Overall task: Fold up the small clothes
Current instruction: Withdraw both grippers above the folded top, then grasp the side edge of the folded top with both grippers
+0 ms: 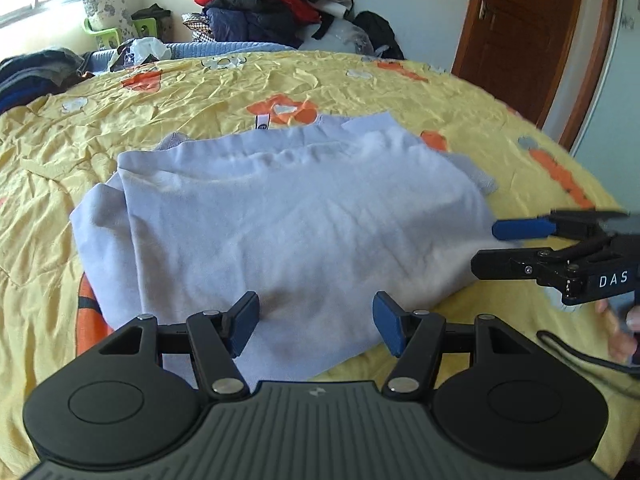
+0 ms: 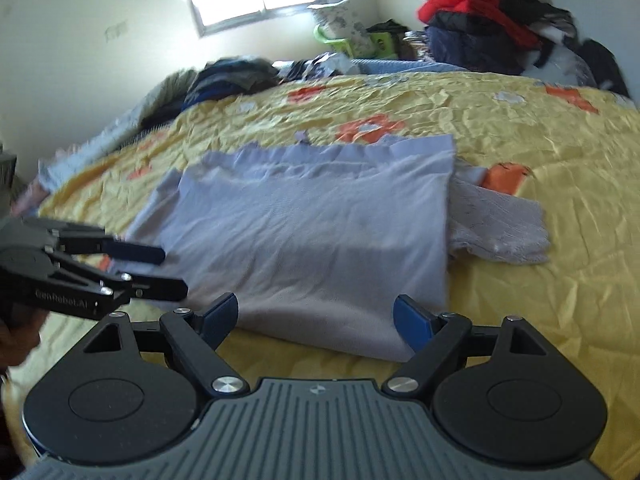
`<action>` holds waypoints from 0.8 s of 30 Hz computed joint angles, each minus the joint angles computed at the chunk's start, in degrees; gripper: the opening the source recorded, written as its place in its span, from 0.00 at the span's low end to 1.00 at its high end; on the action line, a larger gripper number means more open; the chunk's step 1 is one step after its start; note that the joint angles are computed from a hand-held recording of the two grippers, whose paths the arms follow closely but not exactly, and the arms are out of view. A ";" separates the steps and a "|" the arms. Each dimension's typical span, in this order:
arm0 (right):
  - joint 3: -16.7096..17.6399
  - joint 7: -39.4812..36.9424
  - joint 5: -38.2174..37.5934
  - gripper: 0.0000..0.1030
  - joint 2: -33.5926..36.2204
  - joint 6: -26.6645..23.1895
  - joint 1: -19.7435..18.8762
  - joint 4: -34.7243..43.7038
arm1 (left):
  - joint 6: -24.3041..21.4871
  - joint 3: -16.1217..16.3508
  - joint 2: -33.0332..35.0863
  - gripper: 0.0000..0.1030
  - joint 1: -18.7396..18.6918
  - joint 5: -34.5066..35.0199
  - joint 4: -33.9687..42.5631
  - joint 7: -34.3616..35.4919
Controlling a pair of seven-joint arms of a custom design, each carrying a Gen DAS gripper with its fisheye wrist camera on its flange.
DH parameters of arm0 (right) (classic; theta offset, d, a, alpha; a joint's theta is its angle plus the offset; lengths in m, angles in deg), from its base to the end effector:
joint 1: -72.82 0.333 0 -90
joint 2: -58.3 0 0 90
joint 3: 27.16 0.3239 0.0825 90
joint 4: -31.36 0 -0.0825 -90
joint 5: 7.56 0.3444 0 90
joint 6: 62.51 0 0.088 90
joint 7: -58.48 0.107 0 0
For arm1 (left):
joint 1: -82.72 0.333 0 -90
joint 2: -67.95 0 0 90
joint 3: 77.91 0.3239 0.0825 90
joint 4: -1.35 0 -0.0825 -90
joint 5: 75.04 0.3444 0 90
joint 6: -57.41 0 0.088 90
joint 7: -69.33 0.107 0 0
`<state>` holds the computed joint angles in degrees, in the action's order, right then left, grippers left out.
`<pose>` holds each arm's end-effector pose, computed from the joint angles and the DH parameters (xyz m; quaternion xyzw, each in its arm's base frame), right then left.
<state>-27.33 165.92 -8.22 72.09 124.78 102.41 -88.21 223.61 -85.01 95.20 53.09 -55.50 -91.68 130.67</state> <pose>0.5243 0.2972 0.4595 -0.6961 0.5566 -0.1688 0.4209 0.5567 -0.4189 0.4697 -0.5071 0.7650 -0.3633 0.1598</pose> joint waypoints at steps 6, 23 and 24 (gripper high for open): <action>-11.41 1.74 8.03 0.81 -1.78 6.20 10.48 -4.45 | -1.19 1.55 1.57 0.61 -1.95 1.33 2.46 -2.70; -23.79 -21.19 23.66 0.81 1.79 3.09 29.36 1.56 | 3.77 11.59 -5.08 0.71 -4.35 19.89 -3.71 -26.64; -24.42 -21.55 21.95 0.81 2.48 2.07 30.39 2.60 | 3.93 10.84 -5.34 0.71 -2.85 19.40 -3.97 -27.31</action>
<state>-51.75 144.37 13.73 74.58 126.86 132.80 -85.60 227.54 -74.17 89.86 50.23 -36.09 -95.66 103.36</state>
